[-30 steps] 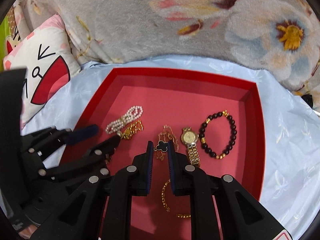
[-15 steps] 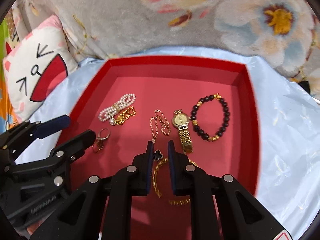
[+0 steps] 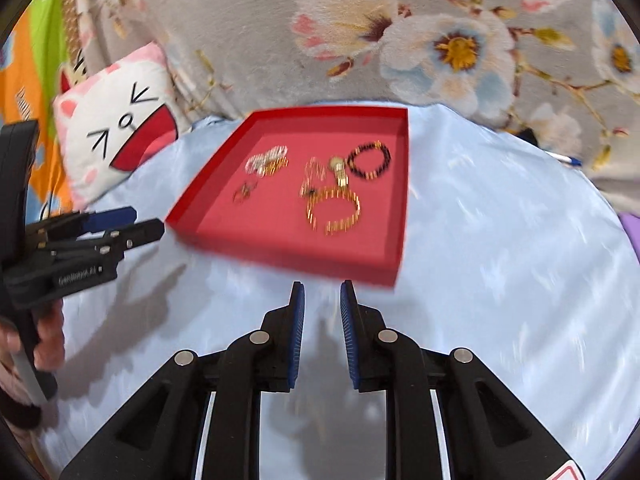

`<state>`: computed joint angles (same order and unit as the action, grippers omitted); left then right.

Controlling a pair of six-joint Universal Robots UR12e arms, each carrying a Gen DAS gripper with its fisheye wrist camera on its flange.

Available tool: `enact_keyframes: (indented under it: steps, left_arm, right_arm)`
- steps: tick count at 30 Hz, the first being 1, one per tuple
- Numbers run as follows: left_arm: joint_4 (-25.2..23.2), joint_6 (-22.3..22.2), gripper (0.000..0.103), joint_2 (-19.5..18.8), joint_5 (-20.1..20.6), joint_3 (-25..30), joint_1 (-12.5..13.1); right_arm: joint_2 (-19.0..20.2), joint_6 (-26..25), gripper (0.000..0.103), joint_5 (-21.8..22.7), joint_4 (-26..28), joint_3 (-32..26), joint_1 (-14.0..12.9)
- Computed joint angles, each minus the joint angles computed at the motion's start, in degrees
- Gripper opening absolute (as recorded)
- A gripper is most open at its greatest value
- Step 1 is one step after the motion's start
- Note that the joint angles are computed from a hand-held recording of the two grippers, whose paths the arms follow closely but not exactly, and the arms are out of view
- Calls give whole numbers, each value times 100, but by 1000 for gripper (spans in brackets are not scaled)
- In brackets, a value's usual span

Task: Organize jewelry
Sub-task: 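Withdraw both grippers from the box toward the gold hoop earrings, then grasp a gold hoop earring with the left gripper while the right gripper grasps the other hoop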

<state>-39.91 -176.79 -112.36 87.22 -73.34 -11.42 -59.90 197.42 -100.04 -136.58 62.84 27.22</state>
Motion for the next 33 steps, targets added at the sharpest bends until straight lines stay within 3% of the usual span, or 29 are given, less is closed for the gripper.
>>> enact_keyframes:
  steps: [9,20,33]
  left_arm:
    - [292,77,55,555,69,-1081,-151]
    - [399,200,54,552,171,-1339,-320]
    - [491,299,21,564,-42,-1377,-307]
  right_arm:
    - [-574,122,21,-96,-413,1109,291]
    - [-678,254,21,83,-558,1443,350]
    - [-606,185,21,8,-450,1384,387]
